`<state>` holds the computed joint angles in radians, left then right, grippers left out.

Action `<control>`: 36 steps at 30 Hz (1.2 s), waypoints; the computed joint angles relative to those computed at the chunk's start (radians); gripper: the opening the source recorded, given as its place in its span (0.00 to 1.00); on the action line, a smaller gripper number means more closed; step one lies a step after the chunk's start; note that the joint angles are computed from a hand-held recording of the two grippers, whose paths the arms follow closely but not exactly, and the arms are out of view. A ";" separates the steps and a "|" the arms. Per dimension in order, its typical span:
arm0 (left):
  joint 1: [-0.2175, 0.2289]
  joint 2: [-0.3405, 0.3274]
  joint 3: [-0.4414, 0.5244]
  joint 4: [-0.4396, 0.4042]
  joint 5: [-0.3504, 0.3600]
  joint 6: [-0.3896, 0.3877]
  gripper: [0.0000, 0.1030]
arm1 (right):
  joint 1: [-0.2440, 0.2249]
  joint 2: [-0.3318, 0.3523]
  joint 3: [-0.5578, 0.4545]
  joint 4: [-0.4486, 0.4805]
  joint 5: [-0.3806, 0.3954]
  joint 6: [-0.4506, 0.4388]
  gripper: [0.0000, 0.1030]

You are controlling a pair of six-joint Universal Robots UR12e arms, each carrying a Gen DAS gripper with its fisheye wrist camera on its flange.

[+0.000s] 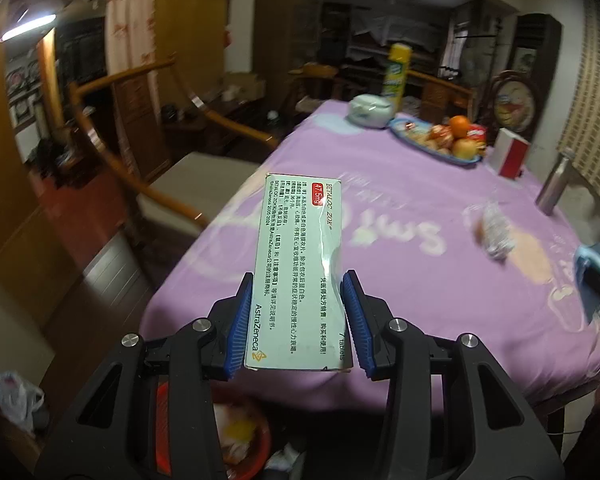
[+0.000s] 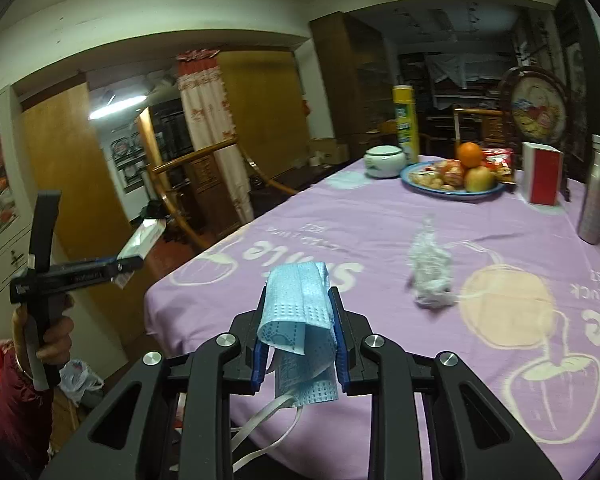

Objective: Collect trash
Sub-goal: 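Carry the medicine box and mask down and drop them into the red wastebasket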

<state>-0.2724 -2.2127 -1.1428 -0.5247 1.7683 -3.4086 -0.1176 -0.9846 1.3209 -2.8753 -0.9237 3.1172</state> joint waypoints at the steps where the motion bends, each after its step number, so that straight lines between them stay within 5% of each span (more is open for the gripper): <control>1: 0.005 0.014 -0.026 -0.003 0.006 -0.008 0.43 | 0.005 -0.001 -0.002 0.007 0.006 -0.009 0.26; 11: 0.063 0.106 -0.244 -0.055 0.046 -0.083 0.43 | 0.078 0.017 -0.079 0.202 0.066 -0.142 0.26; 19: 0.110 0.106 -0.319 -0.101 -0.080 -0.126 0.44 | 0.158 0.050 -0.168 0.404 0.075 -0.288 0.26; 21: 0.114 0.104 -0.326 -0.111 -0.071 -0.138 0.49 | 0.181 0.061 -0.194 0.464 0.070 -0.329 0.26; 23: 0.114 0.108 -0.340 -0.102 -0.034 -0.151 0.73 | 0.199 0.071 -0.217 0.514 0.065 -0.362 0.26; 25: 0.115 0.115 -0.358 -0.076 -0.002 -0.162 0.81 | 0.213 0.080 -0.236 0.564 0.062 -0.392 0.26; 29: 0.119 0.129 -0.377 -0.055 0.054 -0.192 0.90 | 0.248 0.103 -0.281 0.675 0.046 -0.459 0.26; 36: 0.138 0.153 -0.426 -0.038 0.151 -0.271 0.92 | 0.293 0.147 -0.357 0.823 0.012 -0.545 0.27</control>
<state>-0.1343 -2.0594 -1.5687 -0.5626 1.9189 -3.6799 0.1753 -0.8378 0.9641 -2.0527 -0.9114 2.5727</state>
